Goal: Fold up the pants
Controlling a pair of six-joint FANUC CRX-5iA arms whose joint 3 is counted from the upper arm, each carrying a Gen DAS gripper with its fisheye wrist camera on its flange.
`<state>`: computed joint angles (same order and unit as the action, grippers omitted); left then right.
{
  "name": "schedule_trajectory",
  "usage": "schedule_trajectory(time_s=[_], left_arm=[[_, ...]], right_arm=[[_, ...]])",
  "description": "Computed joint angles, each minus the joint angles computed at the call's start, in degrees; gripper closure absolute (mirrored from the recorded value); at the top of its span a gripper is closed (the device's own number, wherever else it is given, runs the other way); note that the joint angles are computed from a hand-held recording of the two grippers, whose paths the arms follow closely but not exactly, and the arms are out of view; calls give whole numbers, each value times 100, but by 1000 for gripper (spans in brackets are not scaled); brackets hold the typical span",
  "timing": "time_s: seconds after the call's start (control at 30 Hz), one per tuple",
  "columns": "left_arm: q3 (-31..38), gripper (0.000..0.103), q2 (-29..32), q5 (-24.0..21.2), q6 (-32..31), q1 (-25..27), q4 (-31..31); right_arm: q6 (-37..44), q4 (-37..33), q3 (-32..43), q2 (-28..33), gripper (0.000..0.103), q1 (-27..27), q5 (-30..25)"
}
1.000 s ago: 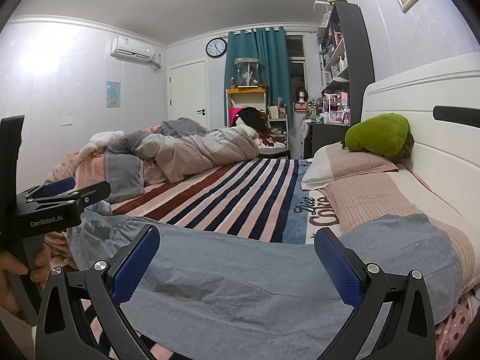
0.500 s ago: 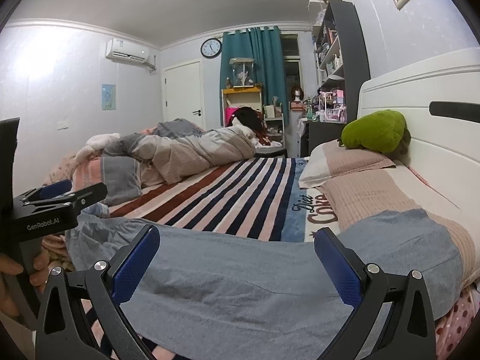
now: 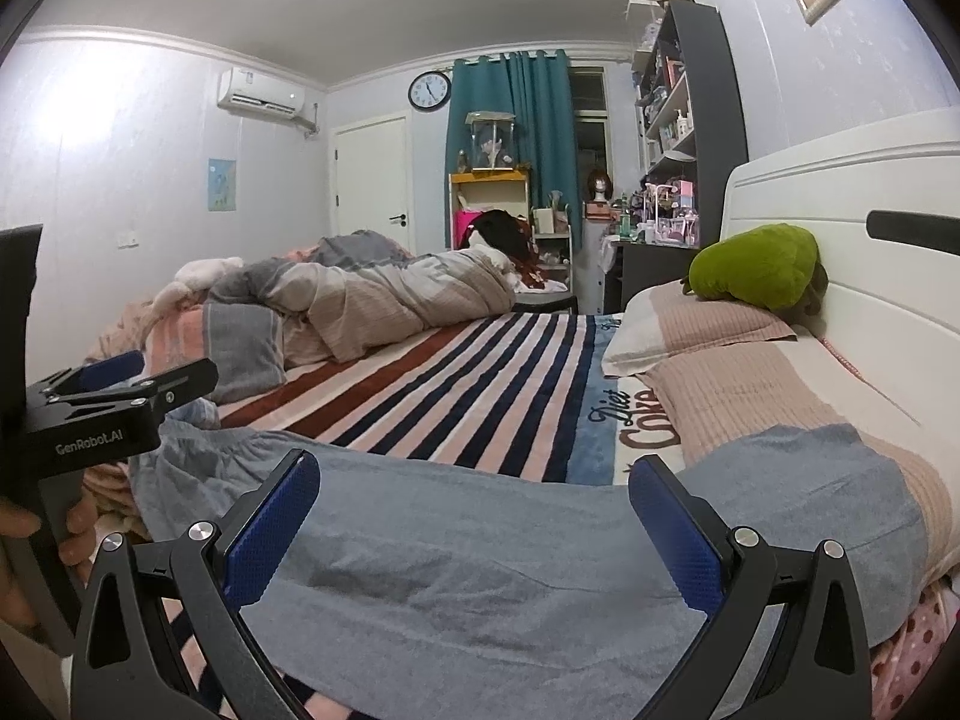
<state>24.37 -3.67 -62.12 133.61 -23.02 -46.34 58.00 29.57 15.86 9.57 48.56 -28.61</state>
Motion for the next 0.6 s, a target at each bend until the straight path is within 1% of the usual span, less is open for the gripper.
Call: schedule_trajectory(time_s=[0.1, 0.23, 0.3, 0.4, 0.43, 0.5, 0.57, 0.6], left_arm=[[13, 1, 6, -30, 18, 15, -4], [3, 1, -5, -30, -10, 47, 39], [4, 1, -1, -46, -22, 57, 52], [-12, 0, 0, -100, -12, 58, 49], [-35, 0, -14, -108, -12, 76, 74], [-178, 0, -96, -34, -138, 253, 382], [-552, 0, -313, 249, -368, 581, 918], [-768, 0, -431, 401, -487, 759, 1198]], right_arm=[[-88, 82, -49, -6, 1, -2, 92], [-47, 43, -30, 0, 0, -2, 72], [-157, 116, -47, -1, 1, 6, 75], [-986, 681, -399, -118, 0, -46, 298], [-1162, 735, -471, -156, 0, -74, 330], [-1049, 298, -443, -214, 0, -138, 220], [-873, -113, -514, -318, 0, -242, 130], [-574, -506, -472, -352, 1, -302, -35]])
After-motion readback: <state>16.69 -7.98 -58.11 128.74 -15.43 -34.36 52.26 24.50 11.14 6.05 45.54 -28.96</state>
